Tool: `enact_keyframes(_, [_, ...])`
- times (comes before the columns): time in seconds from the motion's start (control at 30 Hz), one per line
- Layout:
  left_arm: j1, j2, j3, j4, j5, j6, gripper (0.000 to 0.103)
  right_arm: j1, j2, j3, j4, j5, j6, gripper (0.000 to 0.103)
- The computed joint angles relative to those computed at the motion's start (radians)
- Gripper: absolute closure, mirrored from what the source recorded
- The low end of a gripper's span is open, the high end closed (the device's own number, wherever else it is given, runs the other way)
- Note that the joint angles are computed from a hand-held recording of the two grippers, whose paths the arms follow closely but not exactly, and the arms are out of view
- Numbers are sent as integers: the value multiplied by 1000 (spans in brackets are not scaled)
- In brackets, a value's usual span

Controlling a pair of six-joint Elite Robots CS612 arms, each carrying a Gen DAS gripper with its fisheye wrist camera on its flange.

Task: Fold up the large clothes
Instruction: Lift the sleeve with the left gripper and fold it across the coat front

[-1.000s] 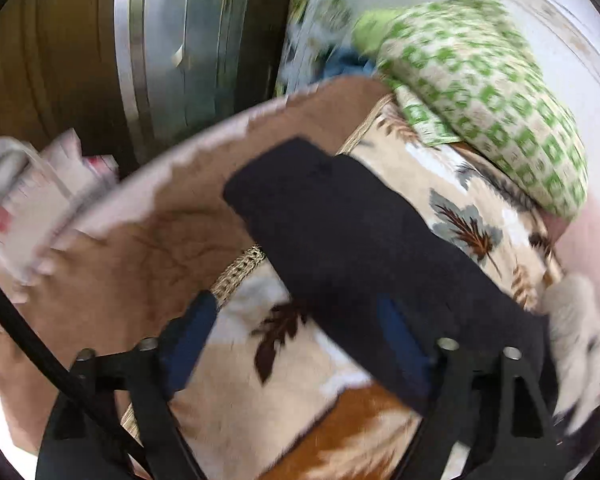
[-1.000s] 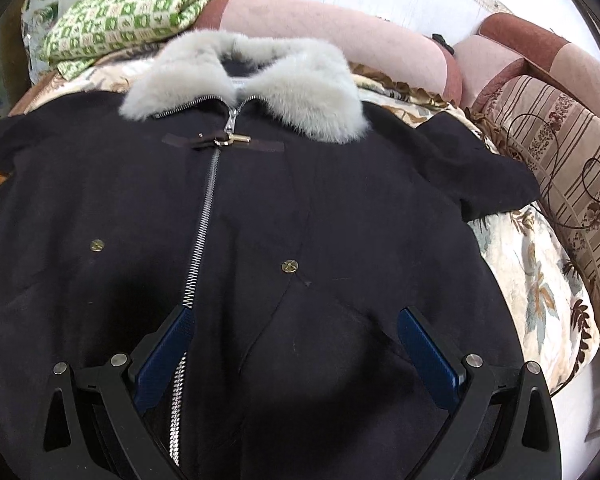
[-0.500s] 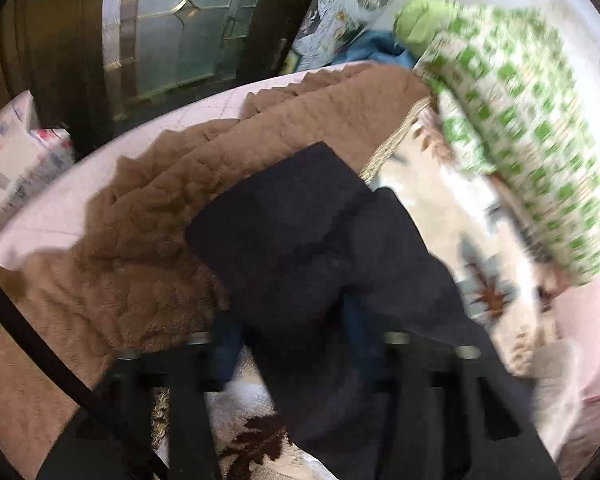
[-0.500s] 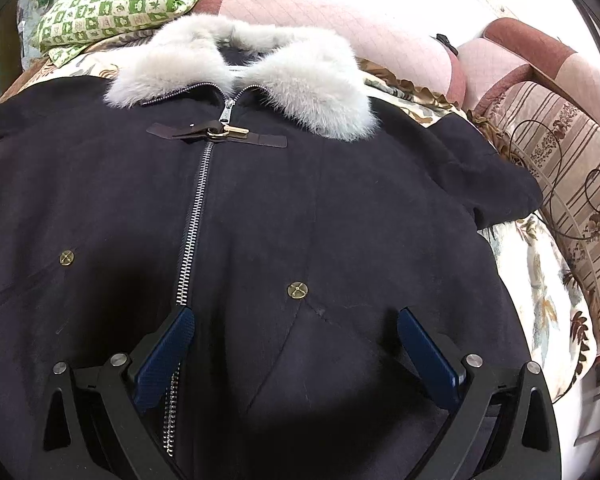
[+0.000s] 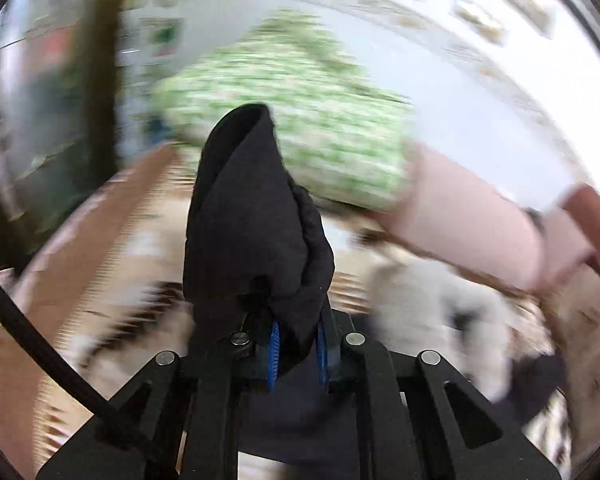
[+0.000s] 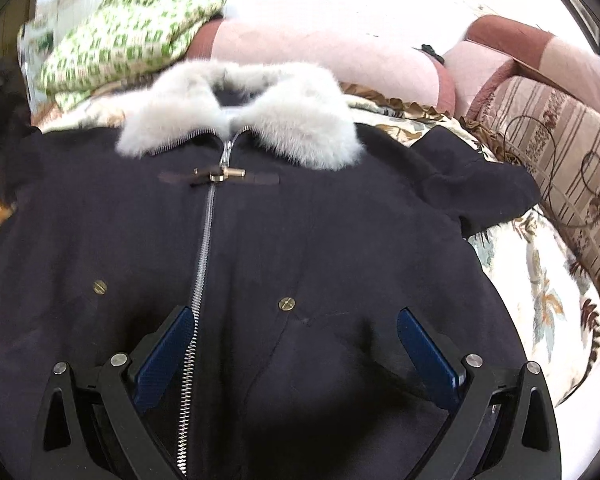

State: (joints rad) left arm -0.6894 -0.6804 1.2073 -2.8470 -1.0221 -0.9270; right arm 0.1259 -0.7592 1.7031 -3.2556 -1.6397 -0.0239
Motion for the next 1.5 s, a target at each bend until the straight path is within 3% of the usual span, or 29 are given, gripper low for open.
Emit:
enact_keyframes(0.13, [-38,98,-164,-2,-107,92,89,-18,-17,25,-35,18,47,1])
enact_keyframes(0.23, [-51,176,-287,48,-203,96,89,-32,-28,44,-60,15,70,1])
enact_keyframes(0.37, [-71,311,-509,236,-239,115,87,-53,-35,60,-72,9,103,1])
enact_keyframes(0.43, [-83,358,-592,331,-249,152,77,-66,-39,68,-67,19,125,1])
enact_keyframes(0.5, [-82,390,-638,368,-297,171,65,-76,-43,73,-65,27,138,1])
enact_keyframes(0.57, [-86,364,-577,299,-355,159,59,-85,-46,76,-64,35,147,1])
enact_keyframes(0.63, [-98,322,-493,204,-353,157,45,-90,-49,75,-69,44,147,1])
enact_keyframes(0.67, [-105,279,-412,133,-336,148,37,-91,-49,72,-67,51,145,1])
enact_keyframes(0.73, [-120,232,-325,58,-293,147,32,-97,-49,58,-51,91,141,1])
enact_keyframes(0.8, [-138,175,-226,17,-186,147,27,-103,-44,35,-23,145,139,1])
enact_keyframes(0.9, [-165,121,-135,99,94,111,24,-114,-20,-36,42,269,156,0])
enact_keyframes(0.97, [-166,101,-98,196,220,44,24,-114,10,-97,72,332,176,0])
enact_keyframes(1.07, [-146,74,-53,299,241,-83,24,-98,70,-218,148,373,189,0])
enact_keyframes(1.23, [-111,55,2,290,229,-213,24,-66,161,-395,318,383,197,5])
enact_keyframes(1.27, [-102,53,9,284,206,-235,24,-62,174,-423,362,393,198,11])
enact_keyframes(1.33, [-91,61,5,264,168,-251,24,-60,196,-468,454,438,199,34])
enact_keyframes(1.37, [-87,65,0,259,156,-254,24,-63,199,-476,479,475,200,57])
enact_keyframes(1.4, [-87,71,-10,258,150,-254,24,-69,199,-476,486,516,200,86])
enact_keyframes(1.43, [-87,75,-15,260,149,-249,24,-75,198,-476,499,564,199,96])
enact_keyframes(1.5, [-89,91,-44,287,156,-231,24,-84,179,-452,466,603,196,96])
